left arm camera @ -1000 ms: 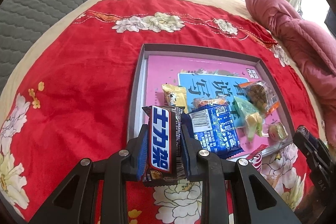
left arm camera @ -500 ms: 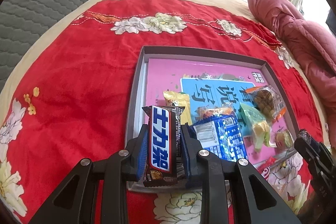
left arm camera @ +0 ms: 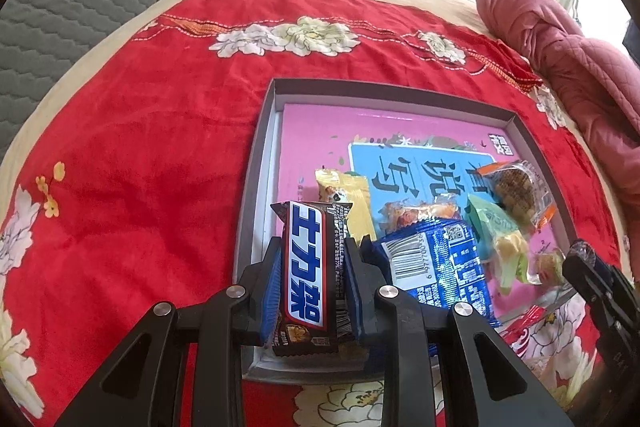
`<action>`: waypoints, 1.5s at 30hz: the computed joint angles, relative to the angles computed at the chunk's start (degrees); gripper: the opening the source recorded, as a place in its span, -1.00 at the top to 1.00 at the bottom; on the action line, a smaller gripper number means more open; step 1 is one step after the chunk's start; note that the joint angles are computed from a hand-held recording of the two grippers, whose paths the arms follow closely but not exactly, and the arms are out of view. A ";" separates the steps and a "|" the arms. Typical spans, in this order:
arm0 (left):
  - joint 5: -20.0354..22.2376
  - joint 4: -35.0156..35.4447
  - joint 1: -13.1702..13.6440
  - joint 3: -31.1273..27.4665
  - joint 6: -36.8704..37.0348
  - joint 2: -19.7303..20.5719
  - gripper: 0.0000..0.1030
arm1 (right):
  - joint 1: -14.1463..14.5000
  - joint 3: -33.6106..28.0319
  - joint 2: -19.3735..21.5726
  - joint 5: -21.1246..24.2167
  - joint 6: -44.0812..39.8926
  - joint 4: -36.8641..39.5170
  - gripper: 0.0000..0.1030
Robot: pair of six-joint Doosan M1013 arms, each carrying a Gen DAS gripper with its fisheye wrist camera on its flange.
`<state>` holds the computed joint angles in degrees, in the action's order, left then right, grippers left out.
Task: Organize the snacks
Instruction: 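Lower both snacks into the box and open both tools, then move both open tools toward the red candy bag and cake packet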
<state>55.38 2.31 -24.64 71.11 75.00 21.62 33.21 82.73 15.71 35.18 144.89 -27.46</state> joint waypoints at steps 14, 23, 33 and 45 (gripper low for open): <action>0.42 -0.84 0.13 0.01 0.90 0.05 0.44 | -0.58 -1.17 1.38 -0.09 -5.39 5.46 0.24; 0.88 -1.48 0.19 -0.15 1.27 0.04 0.44 | -0.67 -1.12 1.60 0.15 -6.54 7.41 0.23; 0.38 -2.71 0.61 -0.12 0.81 -0.57 0.22 | -0.84 -0.60 1.06 -0.07 -4.14 6.59 0.21; 1.05 -10.05 0.93 1.41 3.12 -3.67 0.00 | -0.40 1.61 -1.97 -1.35 -7.30 8.54 0.09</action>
<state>56.44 -7.73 -23.71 72.52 78.12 17.95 32.81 84.34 13.74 33.83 137.59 -18.93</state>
